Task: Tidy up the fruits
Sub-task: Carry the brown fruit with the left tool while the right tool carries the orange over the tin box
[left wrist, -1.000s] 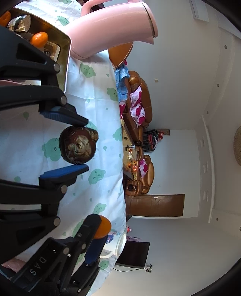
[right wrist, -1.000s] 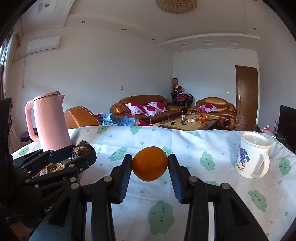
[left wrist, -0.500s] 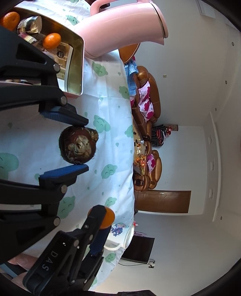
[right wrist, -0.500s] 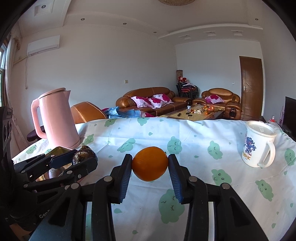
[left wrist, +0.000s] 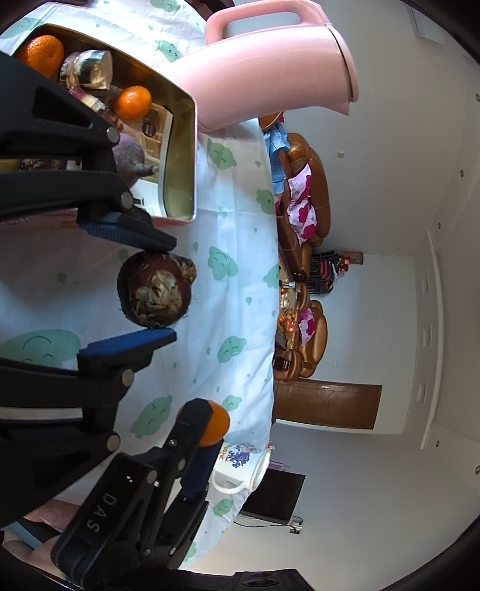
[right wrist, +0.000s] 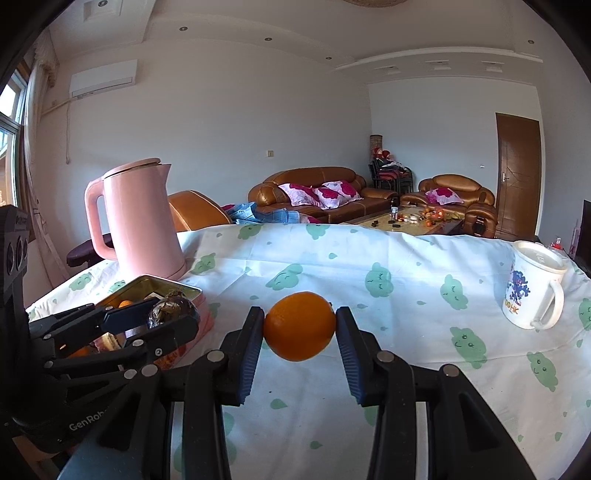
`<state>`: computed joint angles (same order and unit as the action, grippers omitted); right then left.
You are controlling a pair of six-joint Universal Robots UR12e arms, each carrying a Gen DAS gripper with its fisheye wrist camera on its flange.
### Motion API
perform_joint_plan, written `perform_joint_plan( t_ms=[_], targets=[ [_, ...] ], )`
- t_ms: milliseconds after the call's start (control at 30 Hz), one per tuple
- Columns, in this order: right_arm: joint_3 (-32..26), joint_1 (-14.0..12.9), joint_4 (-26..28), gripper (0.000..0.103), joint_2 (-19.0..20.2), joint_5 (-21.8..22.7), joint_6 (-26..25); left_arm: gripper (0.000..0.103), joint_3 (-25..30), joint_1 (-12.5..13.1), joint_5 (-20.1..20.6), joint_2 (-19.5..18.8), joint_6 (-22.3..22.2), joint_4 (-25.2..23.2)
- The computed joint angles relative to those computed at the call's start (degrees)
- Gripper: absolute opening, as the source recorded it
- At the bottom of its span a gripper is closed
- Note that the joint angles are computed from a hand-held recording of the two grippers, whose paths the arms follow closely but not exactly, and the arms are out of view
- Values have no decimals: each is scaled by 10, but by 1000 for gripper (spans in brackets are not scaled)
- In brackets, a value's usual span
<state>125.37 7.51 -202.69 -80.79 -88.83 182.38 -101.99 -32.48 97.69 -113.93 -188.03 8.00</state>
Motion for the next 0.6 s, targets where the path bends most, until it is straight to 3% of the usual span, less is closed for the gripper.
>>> perform_joint_plan(
  t_ms=[600],
  targets=[
    [-14,28,18,42,-3,20,-18,44,-49,14,18,36,6,32]
  ],
)
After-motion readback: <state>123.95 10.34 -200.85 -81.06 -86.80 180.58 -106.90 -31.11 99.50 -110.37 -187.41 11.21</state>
